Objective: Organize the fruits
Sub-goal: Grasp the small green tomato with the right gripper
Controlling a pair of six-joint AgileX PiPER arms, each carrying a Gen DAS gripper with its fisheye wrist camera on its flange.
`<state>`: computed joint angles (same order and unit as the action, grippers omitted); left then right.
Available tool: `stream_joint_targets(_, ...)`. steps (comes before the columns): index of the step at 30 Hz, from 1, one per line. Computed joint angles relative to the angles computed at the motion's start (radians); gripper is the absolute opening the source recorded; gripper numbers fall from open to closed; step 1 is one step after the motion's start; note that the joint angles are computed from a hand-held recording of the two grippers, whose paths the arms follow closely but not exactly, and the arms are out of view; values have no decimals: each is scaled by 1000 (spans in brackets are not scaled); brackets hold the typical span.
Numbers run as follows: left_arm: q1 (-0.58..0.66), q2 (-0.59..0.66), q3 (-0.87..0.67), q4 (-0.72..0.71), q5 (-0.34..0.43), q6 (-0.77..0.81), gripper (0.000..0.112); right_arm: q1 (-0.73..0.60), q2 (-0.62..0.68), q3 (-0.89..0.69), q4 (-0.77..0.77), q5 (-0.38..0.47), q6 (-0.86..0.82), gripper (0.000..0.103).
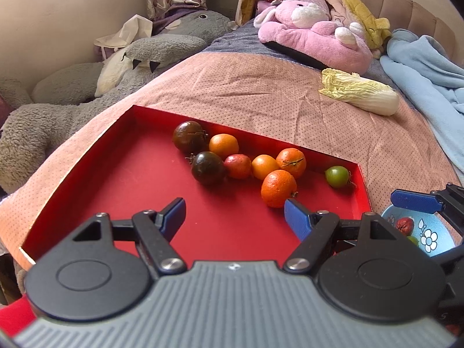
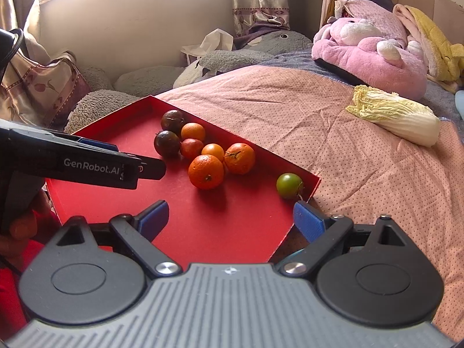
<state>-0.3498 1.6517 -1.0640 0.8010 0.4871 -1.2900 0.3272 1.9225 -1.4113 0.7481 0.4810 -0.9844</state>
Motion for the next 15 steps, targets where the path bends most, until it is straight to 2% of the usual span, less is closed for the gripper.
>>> stream_joint_targets(6,13,91,-90,-102,-20,140,77,-22,32,-17,22,1,-82,94)
stream_joint_targets(9,15,140,-143,-150,-5,205,77,-24,67,-50,32,-15,-160,84)
stream_joint_targets(12,15,177,-187,-188,8,252,76,-27,122,-143,-50,16,-93,72)
stream_joint_targets(15,20,208,-225,-227,20,289,76,-23,176,-233,-116,43,-54,68)
